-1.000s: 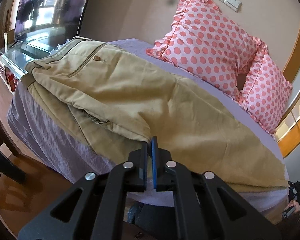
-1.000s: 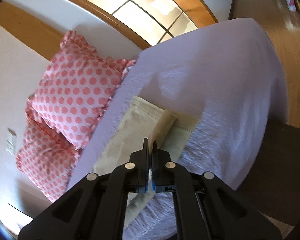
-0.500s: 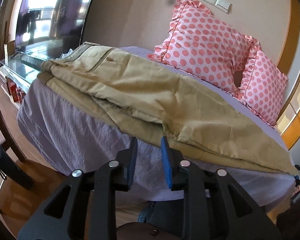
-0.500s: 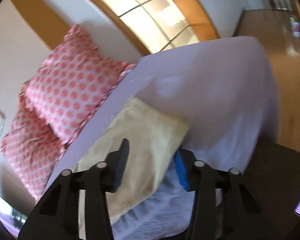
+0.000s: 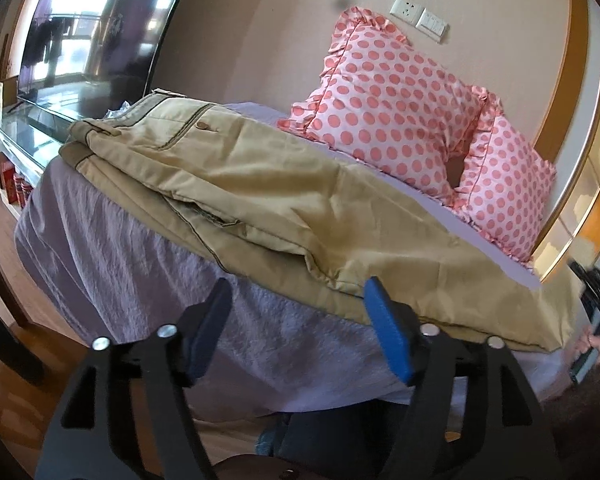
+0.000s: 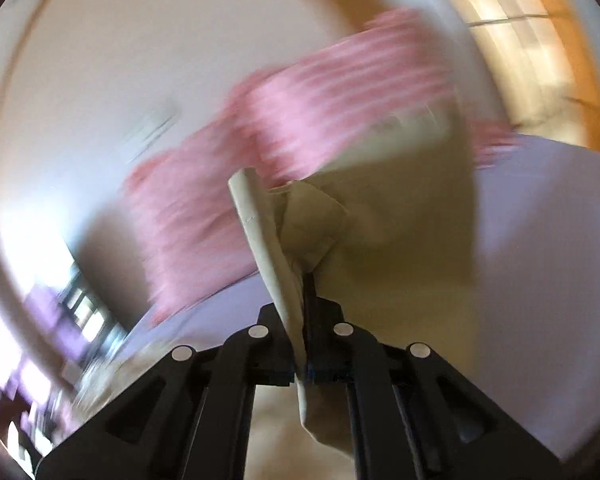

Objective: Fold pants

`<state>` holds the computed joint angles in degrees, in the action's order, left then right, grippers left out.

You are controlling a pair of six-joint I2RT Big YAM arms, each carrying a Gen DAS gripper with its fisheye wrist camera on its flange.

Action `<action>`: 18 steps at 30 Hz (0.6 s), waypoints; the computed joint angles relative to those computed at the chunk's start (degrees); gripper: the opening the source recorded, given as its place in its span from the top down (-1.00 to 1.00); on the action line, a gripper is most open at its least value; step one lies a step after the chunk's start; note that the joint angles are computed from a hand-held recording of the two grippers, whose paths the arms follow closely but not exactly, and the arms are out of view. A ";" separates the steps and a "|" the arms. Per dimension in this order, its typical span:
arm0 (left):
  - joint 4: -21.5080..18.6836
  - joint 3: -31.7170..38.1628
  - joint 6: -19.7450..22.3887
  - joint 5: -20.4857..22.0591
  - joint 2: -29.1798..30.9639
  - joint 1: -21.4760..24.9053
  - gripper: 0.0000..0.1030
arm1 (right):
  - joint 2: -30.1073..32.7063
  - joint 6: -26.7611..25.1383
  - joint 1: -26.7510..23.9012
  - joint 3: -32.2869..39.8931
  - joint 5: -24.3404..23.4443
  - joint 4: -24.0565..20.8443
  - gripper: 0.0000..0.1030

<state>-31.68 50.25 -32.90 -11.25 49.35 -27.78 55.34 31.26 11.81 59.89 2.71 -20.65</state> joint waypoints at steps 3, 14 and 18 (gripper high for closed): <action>1.30 -0.54 0.51 1.04 -0.62 0.08 -0.60 | 10.10 -7.02 9.34 8.64 -4.97 -7.61 0.90; 0.26 1.33 3.94 5.37 3.93 1.65 -0.76 | 14.74 -10.84 16.33 11.95 -3.65 -13.56 -0.76; 0.89 2.19 2.24 5.85 6.03 2.80 -0.75 | 14.60 -8.05 14.91 11.38 -5.28 -13.64 -0.76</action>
